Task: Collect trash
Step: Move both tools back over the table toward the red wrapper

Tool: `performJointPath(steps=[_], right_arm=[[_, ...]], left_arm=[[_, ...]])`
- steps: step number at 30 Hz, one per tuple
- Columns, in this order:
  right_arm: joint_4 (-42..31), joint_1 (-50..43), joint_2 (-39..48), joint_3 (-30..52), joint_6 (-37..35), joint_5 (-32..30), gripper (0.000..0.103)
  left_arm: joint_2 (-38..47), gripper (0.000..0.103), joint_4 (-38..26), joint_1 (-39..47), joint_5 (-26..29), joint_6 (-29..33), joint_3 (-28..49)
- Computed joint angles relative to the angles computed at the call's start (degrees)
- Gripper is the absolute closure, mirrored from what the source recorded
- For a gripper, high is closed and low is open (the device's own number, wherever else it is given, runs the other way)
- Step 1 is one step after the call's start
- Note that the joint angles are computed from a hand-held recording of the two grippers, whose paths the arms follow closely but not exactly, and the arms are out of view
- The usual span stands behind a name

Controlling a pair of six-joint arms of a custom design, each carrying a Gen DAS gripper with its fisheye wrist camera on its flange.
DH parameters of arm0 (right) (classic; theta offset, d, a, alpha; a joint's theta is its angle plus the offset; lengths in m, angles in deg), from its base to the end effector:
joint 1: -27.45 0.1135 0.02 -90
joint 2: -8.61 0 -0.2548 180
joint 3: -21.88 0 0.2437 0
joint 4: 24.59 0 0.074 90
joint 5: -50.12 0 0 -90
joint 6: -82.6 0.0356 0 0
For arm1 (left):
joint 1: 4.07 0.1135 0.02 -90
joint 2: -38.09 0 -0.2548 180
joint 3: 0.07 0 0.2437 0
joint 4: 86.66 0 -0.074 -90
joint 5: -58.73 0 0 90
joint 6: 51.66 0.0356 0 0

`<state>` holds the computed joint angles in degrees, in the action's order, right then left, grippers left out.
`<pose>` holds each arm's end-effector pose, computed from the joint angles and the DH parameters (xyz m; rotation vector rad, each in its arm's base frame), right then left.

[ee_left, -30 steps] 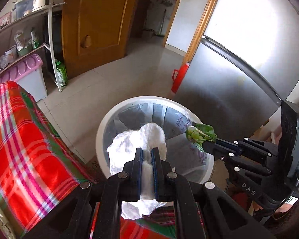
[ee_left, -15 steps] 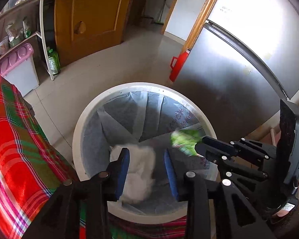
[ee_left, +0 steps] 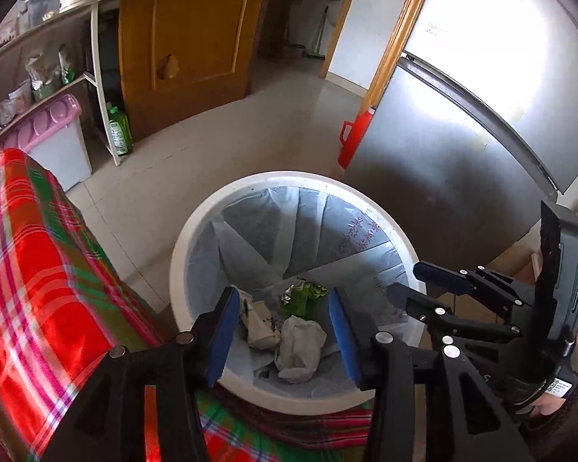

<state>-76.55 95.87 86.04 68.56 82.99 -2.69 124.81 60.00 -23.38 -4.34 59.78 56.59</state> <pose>0.0888 0.1660 0.1361 0.5250 2.4258 0.0019 0.2435 -0.1024 0.1513 1.0459 2.3922 -0.6126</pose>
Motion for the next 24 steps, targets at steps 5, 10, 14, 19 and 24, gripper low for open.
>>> performJointPath(steps=[5, 10, 14, 19, 24], right_arm=[[-6.5, 3.6, 2.7, 5.2, 4.4, 2.1, 0.059], [-10.4, 5.9, 4.5, 10.7, 6.0, 4.7, 0.059], [-10.9, 6.6, 7.7, 16.4, 3.8, 6.7, 0.059], [-8.5, 6.6, 12.9, 24.0, -2.4, 8.4, 0.059], [-3.0, 5.7, 18.7, 30.4, -9.9, 8.2, 0.059]], left_arm=[[-3.3, 0.054, -2.8, 4.5, 1.8, 1.7, -0.5], [-9.3, 0.054, -5.6, 12.1, 3.9, 6.0, -2.4], [-11.0, 0.051, -10.6, 21.4, 8.5, 11.6, -0.9], [-11.1, 0.047, -16.3, 33.8, 12.7, 19.4, 1.7], [-8.5, 0.047, -22.5, 45.8, 16.1, 29.0, 6.2]])
